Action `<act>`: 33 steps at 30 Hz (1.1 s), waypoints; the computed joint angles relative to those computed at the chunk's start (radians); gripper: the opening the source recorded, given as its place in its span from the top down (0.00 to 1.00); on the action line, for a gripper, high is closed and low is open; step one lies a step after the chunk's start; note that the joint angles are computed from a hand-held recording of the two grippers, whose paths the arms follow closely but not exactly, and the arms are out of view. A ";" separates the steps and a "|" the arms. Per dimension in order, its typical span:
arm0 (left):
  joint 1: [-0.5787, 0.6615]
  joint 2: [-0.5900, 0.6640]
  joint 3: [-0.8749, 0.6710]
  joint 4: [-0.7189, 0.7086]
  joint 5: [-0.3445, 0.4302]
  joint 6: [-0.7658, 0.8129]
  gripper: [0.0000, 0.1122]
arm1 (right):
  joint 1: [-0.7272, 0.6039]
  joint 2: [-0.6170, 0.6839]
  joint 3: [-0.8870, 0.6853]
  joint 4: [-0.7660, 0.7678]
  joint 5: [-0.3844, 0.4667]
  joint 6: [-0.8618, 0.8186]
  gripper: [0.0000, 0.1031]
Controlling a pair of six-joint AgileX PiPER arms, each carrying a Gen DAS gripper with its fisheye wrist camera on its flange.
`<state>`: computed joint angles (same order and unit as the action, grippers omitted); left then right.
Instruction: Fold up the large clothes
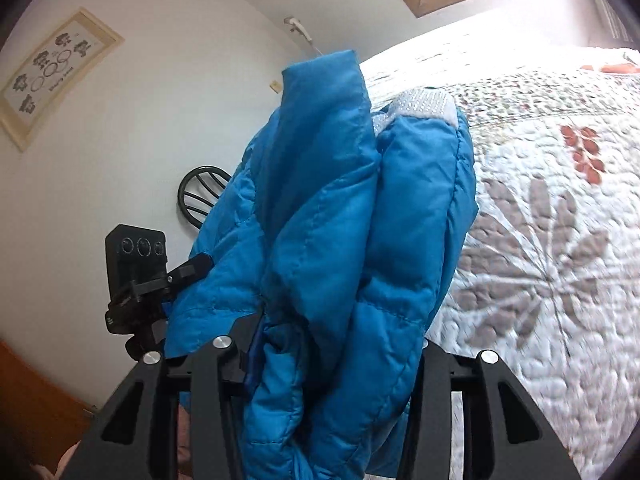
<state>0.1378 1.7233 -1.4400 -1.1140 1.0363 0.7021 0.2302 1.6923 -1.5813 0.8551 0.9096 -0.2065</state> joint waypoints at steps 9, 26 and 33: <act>0.140 0.112 -0.100 0.025 0.011 0.020 0.43 | 0.081 0.373 -0.469 -0.073 0.089 0.120 0.57; 0.195 0.191 -0.171 0.262 -0.019 -0.091 0.29 | 0.139 0.360 -0.341 -0.161 -0.033 0.218 0.28; 0.185 -0.163 0.116 0.445 -0.176 -0.102 0.19 | 0.294 0.047 -0.112 -0.648 -0.097 0.536 0.03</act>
